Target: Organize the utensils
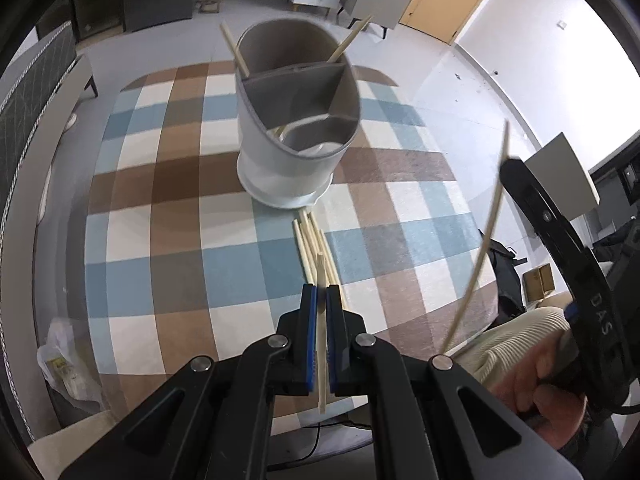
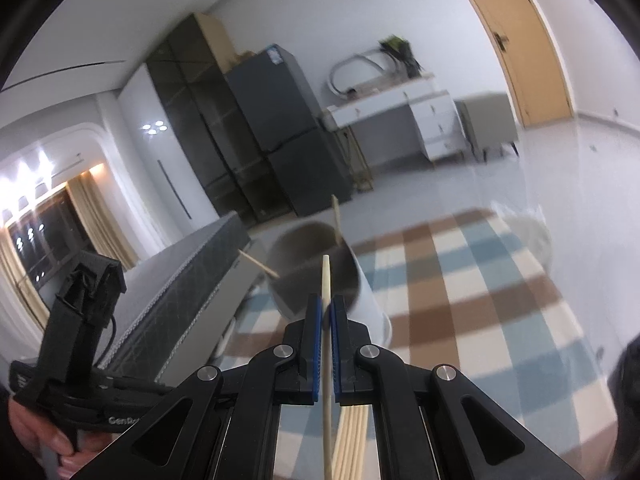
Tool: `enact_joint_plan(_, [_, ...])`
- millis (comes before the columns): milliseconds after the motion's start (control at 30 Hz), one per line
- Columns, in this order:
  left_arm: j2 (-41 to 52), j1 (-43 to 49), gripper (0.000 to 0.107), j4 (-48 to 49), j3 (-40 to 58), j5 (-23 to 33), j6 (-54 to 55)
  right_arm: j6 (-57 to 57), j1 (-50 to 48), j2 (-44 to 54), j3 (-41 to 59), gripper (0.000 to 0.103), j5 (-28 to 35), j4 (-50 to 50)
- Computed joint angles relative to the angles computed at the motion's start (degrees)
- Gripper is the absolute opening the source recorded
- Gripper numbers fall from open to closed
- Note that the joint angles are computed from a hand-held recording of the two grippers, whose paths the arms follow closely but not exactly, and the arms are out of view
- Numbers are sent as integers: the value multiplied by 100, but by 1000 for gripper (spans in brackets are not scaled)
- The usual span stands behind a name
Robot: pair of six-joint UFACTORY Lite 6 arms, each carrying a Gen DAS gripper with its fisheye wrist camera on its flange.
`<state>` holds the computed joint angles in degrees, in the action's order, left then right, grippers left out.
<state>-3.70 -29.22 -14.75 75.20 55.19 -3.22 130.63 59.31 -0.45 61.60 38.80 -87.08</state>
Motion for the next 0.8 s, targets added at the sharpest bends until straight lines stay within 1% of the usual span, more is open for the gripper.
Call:
enact_joint_plan(67, [59,34,0,-56,219,143,98,-202,-52,180,246,4,22,-151])
enact_joint_plan(367, [463,173,0,-231,1119,477,424,-549,-792,763,993,4,-674,-361])
enact_joint_plan(467, [590,397,0,-524,1081,373,781,-397,-971,742,981,4,-843,-491])
enact_joint_plan(533, [628,463,0,-544,840,170,946,-268,-1032,603,819,4,-919,-539])
enact_joint_plan(600, [668,485,0,-445,559,-32,897,-159,-1037,447,630,4,-936,-592])
enact_joint_plan(633, [726,431,0,-198,387,-182,694,-38,-1033,335,481,4,-934,-664])
enact_joint_plan(667, [788,407,3,-73,328,-217,576,92,-1018,231,340,4,-916,-739])
enact_joint_plan(700, [890,403,10,0,177,-305,460,171,-991,152,239,4,-885,-771])
enact_joint_plan(767, [1028,363,55,152,-189,-557,157,287,-953,10,58,4,-866,-815])
enact_joint_plan(800, [1042,335,58,222,-363,-690,-6,343,-959,-36,-21,4,-870,-850])
